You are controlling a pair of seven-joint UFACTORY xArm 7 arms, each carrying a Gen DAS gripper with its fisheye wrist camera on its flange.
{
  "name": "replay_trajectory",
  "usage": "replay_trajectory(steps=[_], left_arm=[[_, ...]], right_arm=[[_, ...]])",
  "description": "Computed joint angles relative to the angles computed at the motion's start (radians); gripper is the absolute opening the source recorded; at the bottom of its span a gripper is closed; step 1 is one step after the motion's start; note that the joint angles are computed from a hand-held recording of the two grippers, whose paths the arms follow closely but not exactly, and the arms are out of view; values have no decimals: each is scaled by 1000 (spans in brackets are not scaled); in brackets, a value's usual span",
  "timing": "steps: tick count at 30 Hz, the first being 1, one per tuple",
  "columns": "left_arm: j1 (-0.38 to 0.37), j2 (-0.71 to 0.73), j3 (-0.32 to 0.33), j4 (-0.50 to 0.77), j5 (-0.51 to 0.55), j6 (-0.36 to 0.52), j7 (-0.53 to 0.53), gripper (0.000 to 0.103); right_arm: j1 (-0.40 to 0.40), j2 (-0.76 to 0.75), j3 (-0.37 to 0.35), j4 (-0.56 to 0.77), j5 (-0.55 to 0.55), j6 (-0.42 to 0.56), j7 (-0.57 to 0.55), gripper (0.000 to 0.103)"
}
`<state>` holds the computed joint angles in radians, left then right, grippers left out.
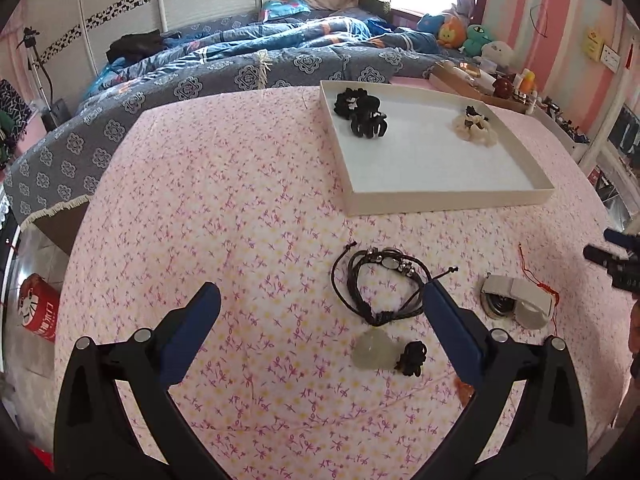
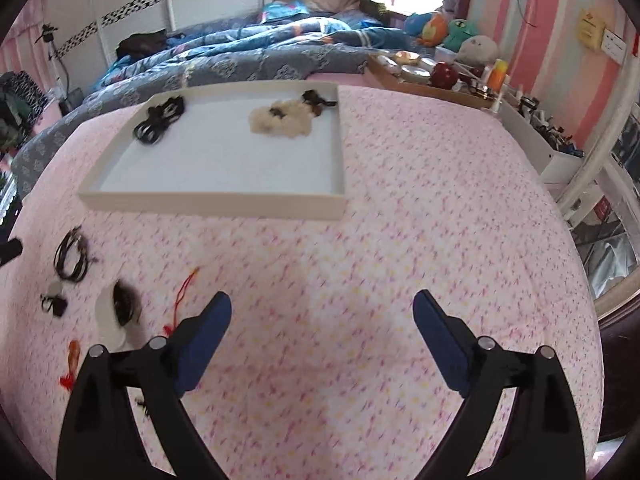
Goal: Organize jewelry
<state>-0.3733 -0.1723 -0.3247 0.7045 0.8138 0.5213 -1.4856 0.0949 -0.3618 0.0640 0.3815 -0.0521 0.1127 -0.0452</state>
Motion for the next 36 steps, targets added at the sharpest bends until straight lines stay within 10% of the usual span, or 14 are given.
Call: replay_trajectory(steps=[15,36], left_arm=[[17,-4,3,-23,10,-52,-11,99],[-18,142,84,52,-59,-138,181,77]], right_arm=[[173,-40,-125,-38,182,71,-187,82],[232,-97,6,-57,154,171,-135,78]])
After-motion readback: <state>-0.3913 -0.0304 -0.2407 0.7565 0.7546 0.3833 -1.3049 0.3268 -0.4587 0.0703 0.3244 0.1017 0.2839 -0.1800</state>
